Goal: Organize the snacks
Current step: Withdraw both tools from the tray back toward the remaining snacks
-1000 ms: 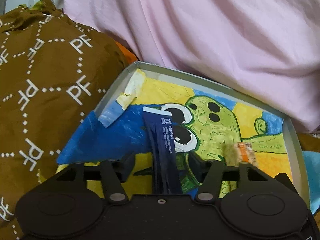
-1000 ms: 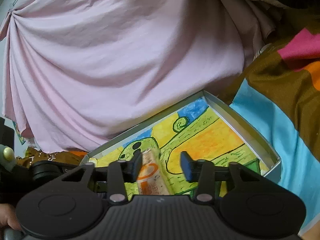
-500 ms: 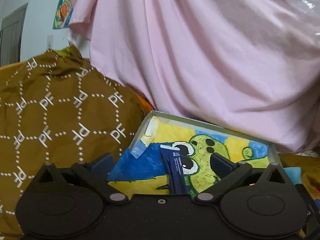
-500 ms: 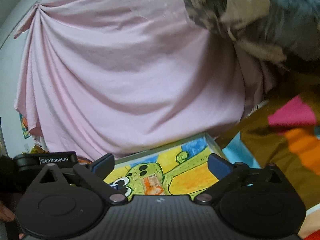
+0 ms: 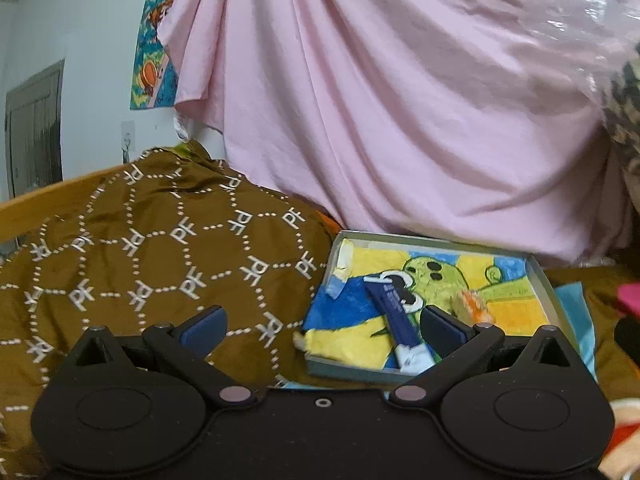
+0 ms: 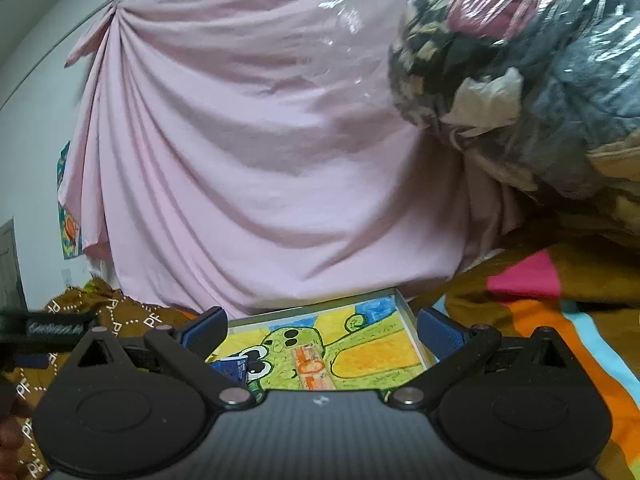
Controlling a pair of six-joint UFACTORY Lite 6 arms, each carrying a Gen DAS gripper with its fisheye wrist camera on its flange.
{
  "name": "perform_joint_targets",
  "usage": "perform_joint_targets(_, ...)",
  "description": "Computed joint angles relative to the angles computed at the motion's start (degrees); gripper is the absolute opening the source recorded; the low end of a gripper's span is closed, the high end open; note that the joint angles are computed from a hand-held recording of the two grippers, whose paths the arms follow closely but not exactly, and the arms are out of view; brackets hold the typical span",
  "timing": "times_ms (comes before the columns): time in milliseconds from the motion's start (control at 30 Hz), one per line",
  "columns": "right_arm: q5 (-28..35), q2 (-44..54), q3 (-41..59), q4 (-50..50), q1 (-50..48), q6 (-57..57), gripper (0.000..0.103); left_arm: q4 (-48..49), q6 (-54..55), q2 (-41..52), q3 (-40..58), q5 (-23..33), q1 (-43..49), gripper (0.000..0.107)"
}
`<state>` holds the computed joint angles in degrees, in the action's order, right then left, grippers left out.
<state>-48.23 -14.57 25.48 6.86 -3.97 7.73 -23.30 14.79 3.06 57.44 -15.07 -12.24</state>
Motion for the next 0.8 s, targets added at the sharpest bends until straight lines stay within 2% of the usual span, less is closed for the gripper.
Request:
perform_joint_targets(233, 3.38, -12.13, -10.96, 14.05, 7.55, -7.28, 0.103, 23.64, -18.77, -11.66, -14.26, 0.24, 4.89, 0.102)
perform_joint_targets(400, 6.36, -19.67, -16.22, 28.11, 15.78, -18.45, 0.103, 40.87, -31.93, -17.20, -22.08, -0.62, 9.20, 0.102)
perform_joint_targets(567, 1.78, -24.32, -20.20, 47.70, 28.37, -33.62, 0.103, 60.77, -47.18, -22.48, -29.25, -2.54, 14.71, 0.102)
perform_joint_targets(733, 0.63, -27.05, -21.54, 60.79, 37.31, -42.34, 0.103, 74.86, -55.26, -25.57, -34.60, -5.41, 19.64, 0.102)
perform_joint_targets(800, 0.66, -27.79, -21.65, 64.93, 40.25, -45.13, 0.103, 83.30, -60.52, -25.66, -35.69, -7.28, 22.43, 0.102)
